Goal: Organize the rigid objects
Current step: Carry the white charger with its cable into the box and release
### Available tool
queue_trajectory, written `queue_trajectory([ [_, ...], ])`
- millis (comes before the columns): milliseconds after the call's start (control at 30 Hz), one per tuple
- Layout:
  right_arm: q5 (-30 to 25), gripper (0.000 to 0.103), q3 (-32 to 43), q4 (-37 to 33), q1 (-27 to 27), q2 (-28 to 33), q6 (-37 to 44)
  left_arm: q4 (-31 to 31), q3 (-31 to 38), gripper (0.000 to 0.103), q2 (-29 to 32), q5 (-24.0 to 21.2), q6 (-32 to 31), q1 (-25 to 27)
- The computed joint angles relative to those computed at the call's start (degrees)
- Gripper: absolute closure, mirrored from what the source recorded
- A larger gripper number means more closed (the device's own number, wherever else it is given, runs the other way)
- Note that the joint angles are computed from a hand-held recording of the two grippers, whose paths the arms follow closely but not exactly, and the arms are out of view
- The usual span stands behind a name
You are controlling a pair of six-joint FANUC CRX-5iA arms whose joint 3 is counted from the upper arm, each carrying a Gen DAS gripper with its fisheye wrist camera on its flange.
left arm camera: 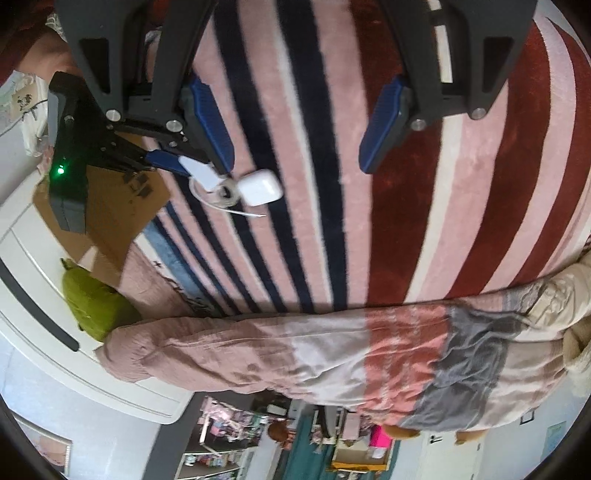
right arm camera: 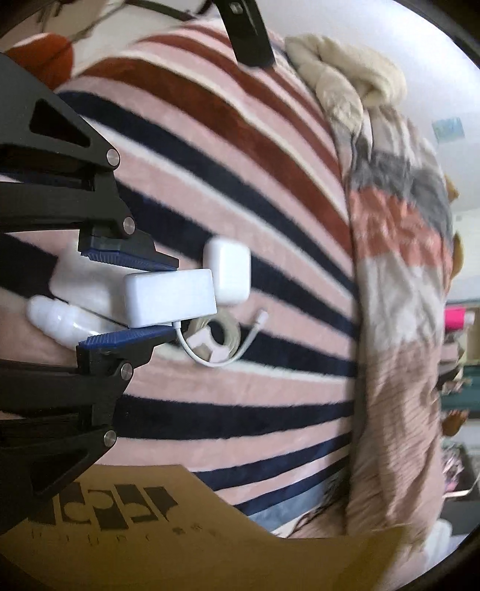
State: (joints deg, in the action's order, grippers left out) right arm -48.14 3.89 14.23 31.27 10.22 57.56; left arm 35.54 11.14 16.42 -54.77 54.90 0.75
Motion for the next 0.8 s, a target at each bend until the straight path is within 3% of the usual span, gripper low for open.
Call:
queue_trajectory([
  [100, 1.53, 0.078, 0.53, -3.72, -0.10, -2.12, 6.26, 3.30, 0.20, 0.036, -0.39, -1.47, -1.44, -0.65],
  [267, 1.85, 0.078, 4.18, -15.89, -1.21, -5.95, 23.41, 8.18, 2.00, 0.038, 0.01, -4.78, -3.13, -2.29],
  [367, 1.96, 0.078, 5.57, -20.65, -2.19, -7.91, 30.56, 10.28, 4.28, 0.054, 1.01, -6.75, -3.19, -3.84],
  [533, 3.21, 0.078, 5.03, -23.89, -4.86, -11.12, 35.59, 11.40, 10.89, 0.073, 4.61, -9.65, -1.60, -7.30],
  [800, 4.68, 0.078, 1.42, -23.94, -11.81, -15.90, 40.53, 6.46, 28.88, 0.074, 15.05, -15.64, 4.23, -14.95],
])
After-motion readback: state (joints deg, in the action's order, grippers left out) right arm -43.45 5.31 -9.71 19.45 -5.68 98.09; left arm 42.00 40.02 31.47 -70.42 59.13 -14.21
